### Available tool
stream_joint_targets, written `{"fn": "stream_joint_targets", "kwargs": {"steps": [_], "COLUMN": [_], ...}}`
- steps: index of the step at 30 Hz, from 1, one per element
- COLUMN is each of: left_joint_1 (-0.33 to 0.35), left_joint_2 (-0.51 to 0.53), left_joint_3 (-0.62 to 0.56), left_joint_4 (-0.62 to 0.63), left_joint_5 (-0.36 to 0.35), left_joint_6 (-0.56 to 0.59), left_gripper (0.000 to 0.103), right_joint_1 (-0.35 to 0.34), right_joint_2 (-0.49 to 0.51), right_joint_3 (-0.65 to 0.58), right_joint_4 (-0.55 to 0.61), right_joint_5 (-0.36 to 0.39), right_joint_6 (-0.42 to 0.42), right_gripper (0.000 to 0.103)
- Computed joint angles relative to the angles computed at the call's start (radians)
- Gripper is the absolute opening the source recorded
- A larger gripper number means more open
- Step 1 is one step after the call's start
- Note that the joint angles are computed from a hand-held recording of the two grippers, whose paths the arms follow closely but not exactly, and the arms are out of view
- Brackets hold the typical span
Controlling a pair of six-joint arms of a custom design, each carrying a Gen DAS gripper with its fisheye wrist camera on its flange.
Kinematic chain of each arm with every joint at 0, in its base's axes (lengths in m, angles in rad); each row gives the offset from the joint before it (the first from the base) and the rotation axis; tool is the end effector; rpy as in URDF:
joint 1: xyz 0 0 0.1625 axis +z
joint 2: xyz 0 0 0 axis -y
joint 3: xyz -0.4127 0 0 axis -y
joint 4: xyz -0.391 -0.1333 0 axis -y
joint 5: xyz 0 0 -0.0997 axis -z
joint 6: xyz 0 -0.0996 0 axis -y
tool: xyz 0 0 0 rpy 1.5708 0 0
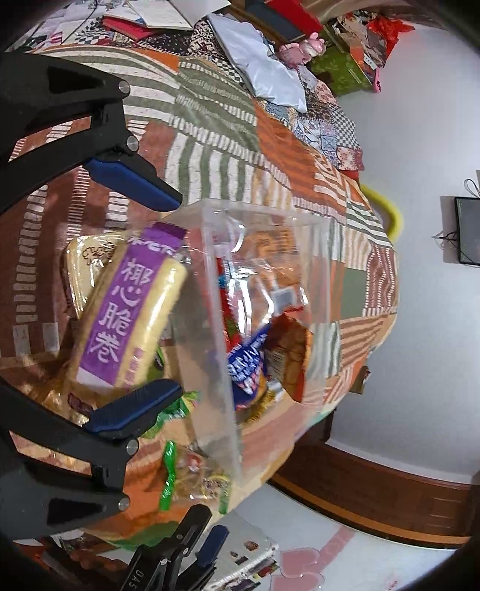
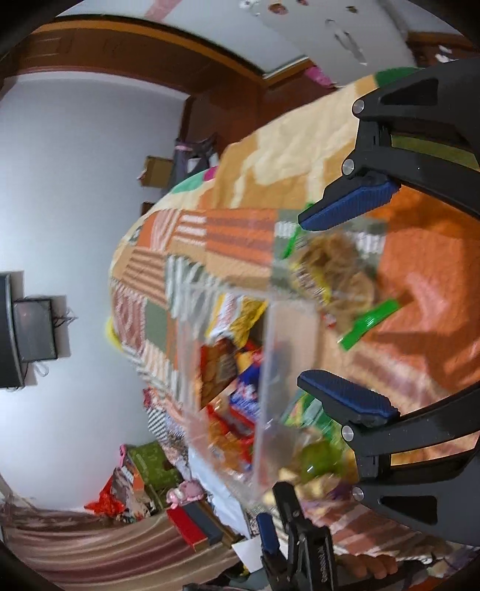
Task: Organize snacks
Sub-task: 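Release the red bag into the box while the left tool releases the clear bag, then grasp the dried-fruit bag with the right tool while the left grasps the purple roll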
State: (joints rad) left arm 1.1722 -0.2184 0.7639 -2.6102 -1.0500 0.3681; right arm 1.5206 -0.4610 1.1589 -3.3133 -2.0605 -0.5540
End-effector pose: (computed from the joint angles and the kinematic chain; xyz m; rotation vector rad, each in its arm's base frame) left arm -0.1676 -0.8690 0.0202 0.7969 2.4350 -0.6548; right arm 0.0464 -0.7986 0.1369 0.2401 -2.1930 1.0377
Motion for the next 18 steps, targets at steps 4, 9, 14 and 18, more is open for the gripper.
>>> {"fn": "stream_joint_targets", "kwargs": {"steps": [4,9,14,18], "left_joint_1": [0.008,0.021,0.034,0.04], "left_joint_2": [-0.001,-0.02,-0.051,-0.069], "left_joint_3": [0.007,0.041,0.09,0.119], "left_joint_4": [0.01,-0.016,-0.032,-0.023], "left_joint_5": [0.011,0.009,-0.028,-0.061], "left_joint_6": [-0.006,0.004,-0.012,-0.008], "left_gripper": [0.094,0.094,0.094,0.087], "right_joint_1": [-0.027,-0.048,-0.049,-0.052], "right_joint_2": [-0.014,-0.029,-0.007,0.012], "right_joint_3": [0.016,0.022,-0.017,-0.055], "right_joint_4": [0.031,0.067,0.106,0.152], "right_joint_5": [0.001,0.038,0.032,0.023], "right_joint_6": [0.057,0.114,0.119,0.132], "right_gripper": [0.075,0.075,0.075,0.075]}}
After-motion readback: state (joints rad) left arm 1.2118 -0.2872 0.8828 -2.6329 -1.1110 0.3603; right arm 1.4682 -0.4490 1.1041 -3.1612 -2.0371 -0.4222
